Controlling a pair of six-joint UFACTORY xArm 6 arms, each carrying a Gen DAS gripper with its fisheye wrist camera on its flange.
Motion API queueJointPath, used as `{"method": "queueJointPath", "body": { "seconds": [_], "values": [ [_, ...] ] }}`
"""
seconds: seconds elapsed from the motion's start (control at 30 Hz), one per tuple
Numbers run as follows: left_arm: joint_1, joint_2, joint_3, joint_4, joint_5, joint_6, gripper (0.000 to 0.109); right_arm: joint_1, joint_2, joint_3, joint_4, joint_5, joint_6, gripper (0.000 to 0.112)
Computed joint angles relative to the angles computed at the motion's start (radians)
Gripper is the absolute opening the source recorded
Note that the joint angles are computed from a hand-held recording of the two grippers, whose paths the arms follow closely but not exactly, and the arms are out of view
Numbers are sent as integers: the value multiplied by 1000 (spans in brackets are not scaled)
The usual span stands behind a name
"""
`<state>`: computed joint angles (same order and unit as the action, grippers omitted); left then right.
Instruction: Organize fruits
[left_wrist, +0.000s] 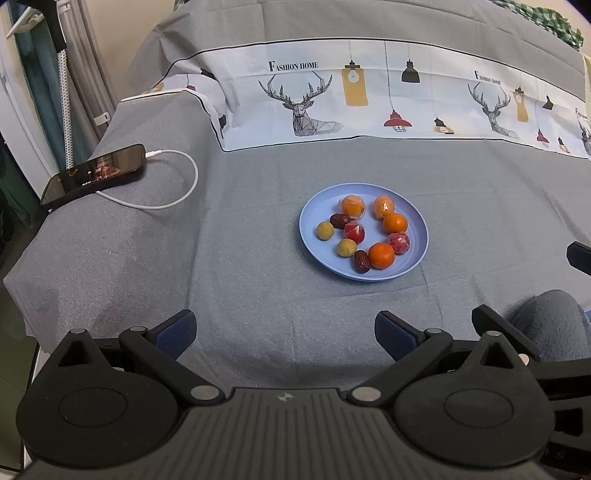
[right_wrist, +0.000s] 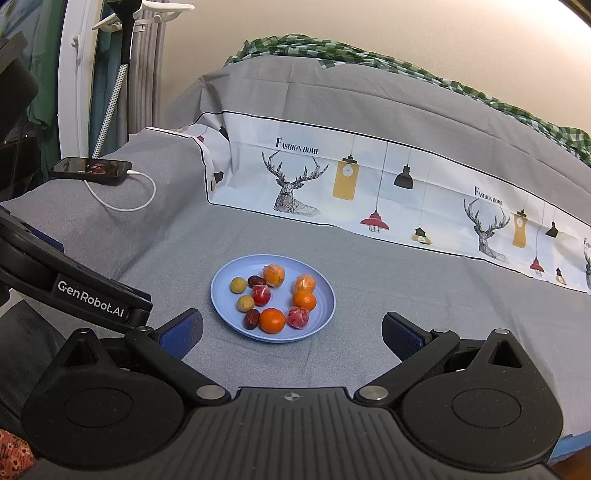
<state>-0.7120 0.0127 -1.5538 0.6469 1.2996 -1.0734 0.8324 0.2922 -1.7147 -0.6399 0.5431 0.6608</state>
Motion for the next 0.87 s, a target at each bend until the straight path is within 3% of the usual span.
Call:
{"method": "queueJointPath", "body": {
  "seconds": [0.87],
  "values": [
    [-2,9,-7,-4,20,-8,103,-2,1,2,1,-3,0,102]
  ]
}}
